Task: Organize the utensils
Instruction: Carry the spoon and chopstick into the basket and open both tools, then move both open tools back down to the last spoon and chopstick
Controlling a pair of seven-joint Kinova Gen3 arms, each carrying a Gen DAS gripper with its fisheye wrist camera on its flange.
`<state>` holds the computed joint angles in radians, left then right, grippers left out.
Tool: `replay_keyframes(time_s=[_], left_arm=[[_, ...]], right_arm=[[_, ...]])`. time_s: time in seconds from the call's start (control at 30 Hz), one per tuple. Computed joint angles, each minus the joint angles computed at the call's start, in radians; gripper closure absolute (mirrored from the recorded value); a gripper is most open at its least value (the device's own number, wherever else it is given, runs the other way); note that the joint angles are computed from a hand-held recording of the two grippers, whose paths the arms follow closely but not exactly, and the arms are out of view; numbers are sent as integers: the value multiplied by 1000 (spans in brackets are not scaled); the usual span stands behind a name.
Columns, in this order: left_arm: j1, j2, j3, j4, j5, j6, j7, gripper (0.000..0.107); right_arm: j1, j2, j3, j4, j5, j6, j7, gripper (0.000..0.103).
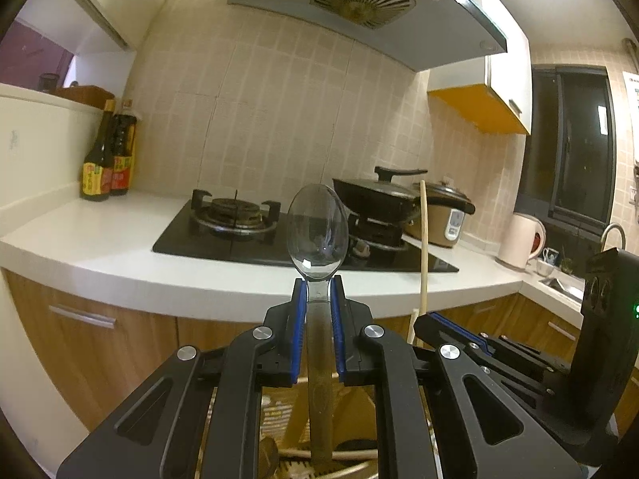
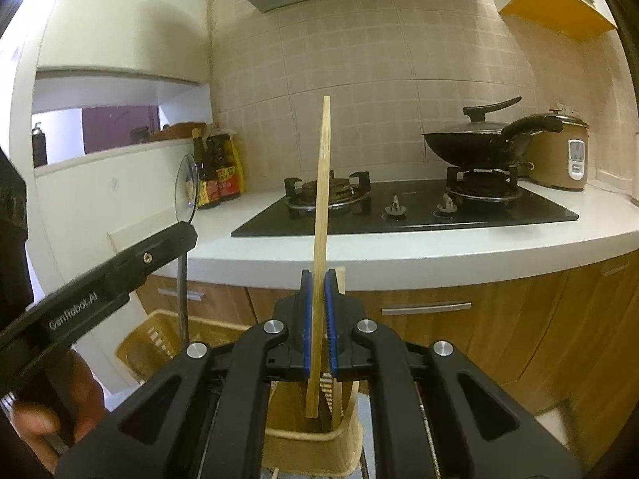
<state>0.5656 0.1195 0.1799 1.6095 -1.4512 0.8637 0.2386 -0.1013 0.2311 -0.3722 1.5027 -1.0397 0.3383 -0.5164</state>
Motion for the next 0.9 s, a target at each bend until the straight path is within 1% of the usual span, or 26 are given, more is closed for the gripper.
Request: replay_keyframes(time_s=[0.1,0.17,0.23,0.27,0.33,0.4,0.47,0.57,0.6,0.63,0.67,0.7,0.73,0.77,0.8,0.83,0.9], left_arm=[[-6,-16,2,14,19,-18,-18,95],[-3,-26,10,25,20,-3,-15,79],[-1,-31,20,23,34,20,-35,78],[-2,-39,24,23,48,23,-51,78],[-1,-54,33,27,58,36,-57,78],[-3,-77,46,34,62,44,-53,78],[-7,-100,64,36,68,55,-54,78],[-10,-142,102,28,97,92,-82,78],[-13,-150,115,22,107,102,-93,78],[-15,-163,128,21,115,109,-101,78],[-15,-178,145,15,133,123,-117,78],[-16,-181,164,-2,154,153,-141,78],[-18,-184,177,-12,168,169,-158,78],[-16,-195,190,-20,193,183,-183,75],[-10,-200,194,-27,213,193,-200,72],[-17,-203,216,-43,246,219,-230,67],[-8,-196,245,-80,307,295,-280,66]], right_arm=[[2,-15,-2,29,1,-19,19,98],[-4,-20,19,31,25,4,-13,96],[3,-24,30,29,23,36,-29,92],[15,-24,30,28,4,59,-19,92],[18,-33,57,22,-2,111,-43,92],[20,-49,78,29,-21,140,-39,92],[16,-70,106,33,-25,176,-45,90],[9,-109,145,52,-43,221,-39,79],[3,-125,159,61,-42,230,-41,72],[-13,-136,180,63,-25,241,-58,68],[-15,-151,190,66,-3,268,-73,66],[-18,-163,196,69,17,282,-86,61],[-38,-186,213,84,53,281,-110,56],[-44,-203,213,91,94,276,-142,54],[-66,-219,230,97,134,281,-174,53],[-79,-228,238,95,175,292,-209,53],[-91,-242,246,89,256,339,-281,53]])
